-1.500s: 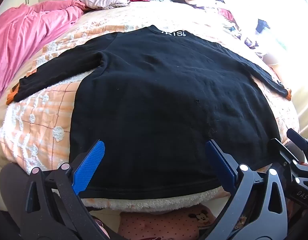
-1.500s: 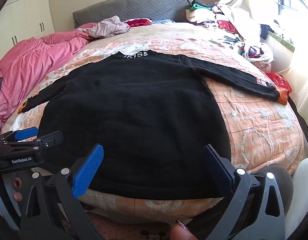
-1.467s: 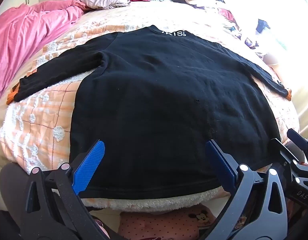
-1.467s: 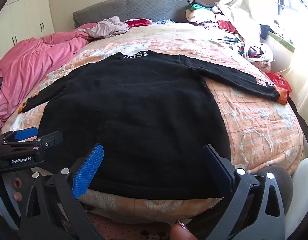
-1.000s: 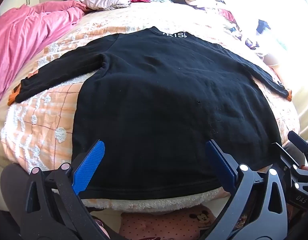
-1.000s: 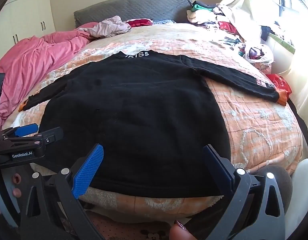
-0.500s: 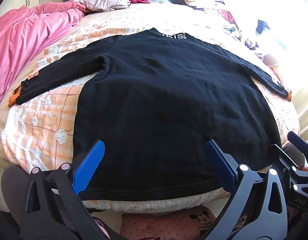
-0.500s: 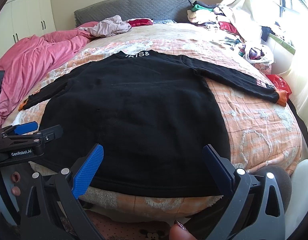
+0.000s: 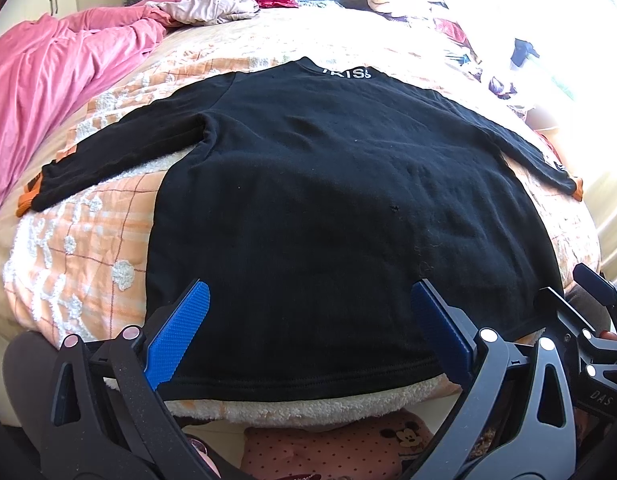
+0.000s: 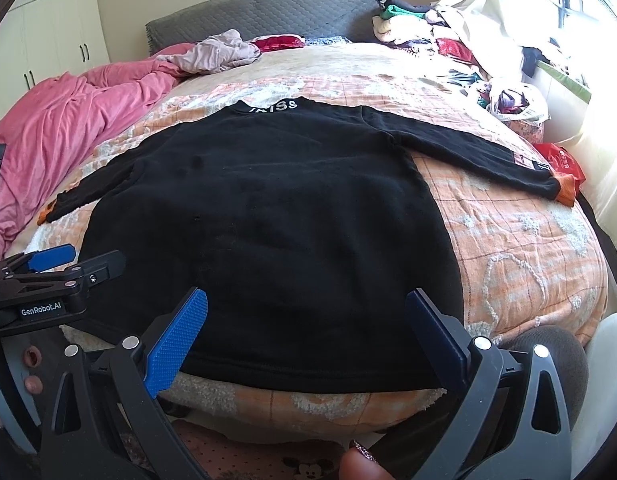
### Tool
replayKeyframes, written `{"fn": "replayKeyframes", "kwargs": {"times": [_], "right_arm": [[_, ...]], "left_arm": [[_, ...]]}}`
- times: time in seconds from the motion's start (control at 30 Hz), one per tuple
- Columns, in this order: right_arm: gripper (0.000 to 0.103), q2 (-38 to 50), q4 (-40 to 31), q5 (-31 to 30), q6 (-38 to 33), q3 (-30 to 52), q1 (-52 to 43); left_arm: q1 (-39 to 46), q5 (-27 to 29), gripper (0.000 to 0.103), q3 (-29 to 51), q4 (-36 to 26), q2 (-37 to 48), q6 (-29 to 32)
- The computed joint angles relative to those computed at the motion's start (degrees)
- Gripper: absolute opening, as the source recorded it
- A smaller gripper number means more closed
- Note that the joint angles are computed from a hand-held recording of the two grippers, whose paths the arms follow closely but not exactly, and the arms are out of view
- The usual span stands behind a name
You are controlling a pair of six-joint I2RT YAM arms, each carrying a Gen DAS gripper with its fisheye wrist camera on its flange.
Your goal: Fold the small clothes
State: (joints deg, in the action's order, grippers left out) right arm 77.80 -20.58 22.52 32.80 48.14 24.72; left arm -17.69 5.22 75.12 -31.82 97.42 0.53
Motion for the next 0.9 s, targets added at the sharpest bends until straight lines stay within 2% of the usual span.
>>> {"fn": "replayKeyframes", "kwargs": {"times": [0.9], "right_arm": [[0.099,-0.3,0.4,-0.1,-0.1,-0.1,-0.3]], "left_arm": [[-0.3,-0.3,0.095,-0.2,0.6,-0.1,-0.4]]}}
